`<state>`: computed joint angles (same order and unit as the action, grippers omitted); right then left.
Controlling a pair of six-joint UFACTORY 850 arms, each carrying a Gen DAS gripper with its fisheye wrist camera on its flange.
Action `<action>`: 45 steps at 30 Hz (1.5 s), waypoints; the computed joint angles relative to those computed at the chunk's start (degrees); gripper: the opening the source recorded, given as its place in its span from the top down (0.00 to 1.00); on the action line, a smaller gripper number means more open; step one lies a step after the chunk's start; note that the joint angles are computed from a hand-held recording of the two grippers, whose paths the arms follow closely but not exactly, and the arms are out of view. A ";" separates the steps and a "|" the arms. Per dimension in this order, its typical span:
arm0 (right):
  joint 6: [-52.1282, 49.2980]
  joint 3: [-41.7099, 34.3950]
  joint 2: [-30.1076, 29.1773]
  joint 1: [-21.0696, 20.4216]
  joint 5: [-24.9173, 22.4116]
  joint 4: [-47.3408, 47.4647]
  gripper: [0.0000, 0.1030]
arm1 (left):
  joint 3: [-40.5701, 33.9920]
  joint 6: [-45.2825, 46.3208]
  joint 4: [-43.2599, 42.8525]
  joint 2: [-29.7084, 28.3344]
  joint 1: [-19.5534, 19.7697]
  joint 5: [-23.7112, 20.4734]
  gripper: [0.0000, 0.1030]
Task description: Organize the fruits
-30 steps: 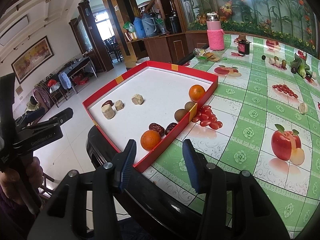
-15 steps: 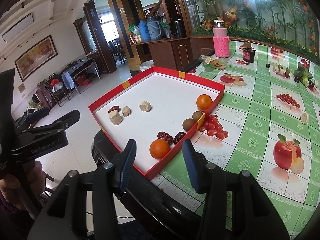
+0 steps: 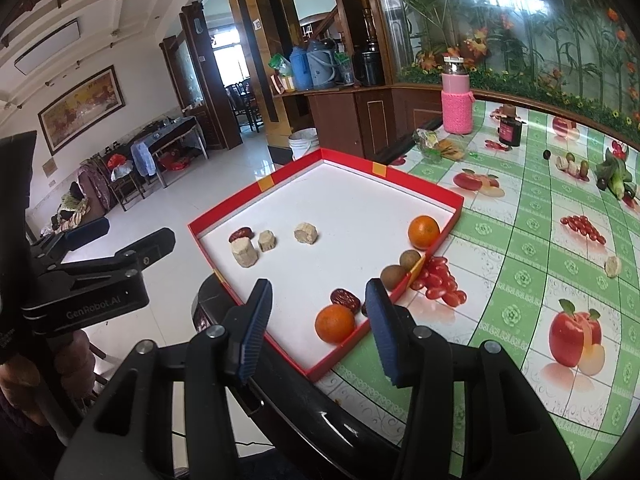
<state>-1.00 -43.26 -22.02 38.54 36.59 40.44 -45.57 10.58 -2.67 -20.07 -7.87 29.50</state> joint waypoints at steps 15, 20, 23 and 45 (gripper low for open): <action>-1.91 0.18 2.12 0.33 2.44 -0.15 0.44 | 0.03 -0.01 -0.58 3.04 -0.98 0.68 0.00; -1.87 1.25 2.76 0.29 3.63 0.16 0.42 | -0.19 2.04 -1.88 2.64 -2.37 0.45 0.00; -0.35 2.36 3.27 -0.21 4.13 -0.43 0.42 | -0.19 3.35 -2.64 2.52 -3.30 0.03 0.00; 2.00 -0.20 2.59 -29.08 -12.70 -3.99 0.42 | -7.79 -1.25 8.22 -2.13 -5.75 -2.06 0.00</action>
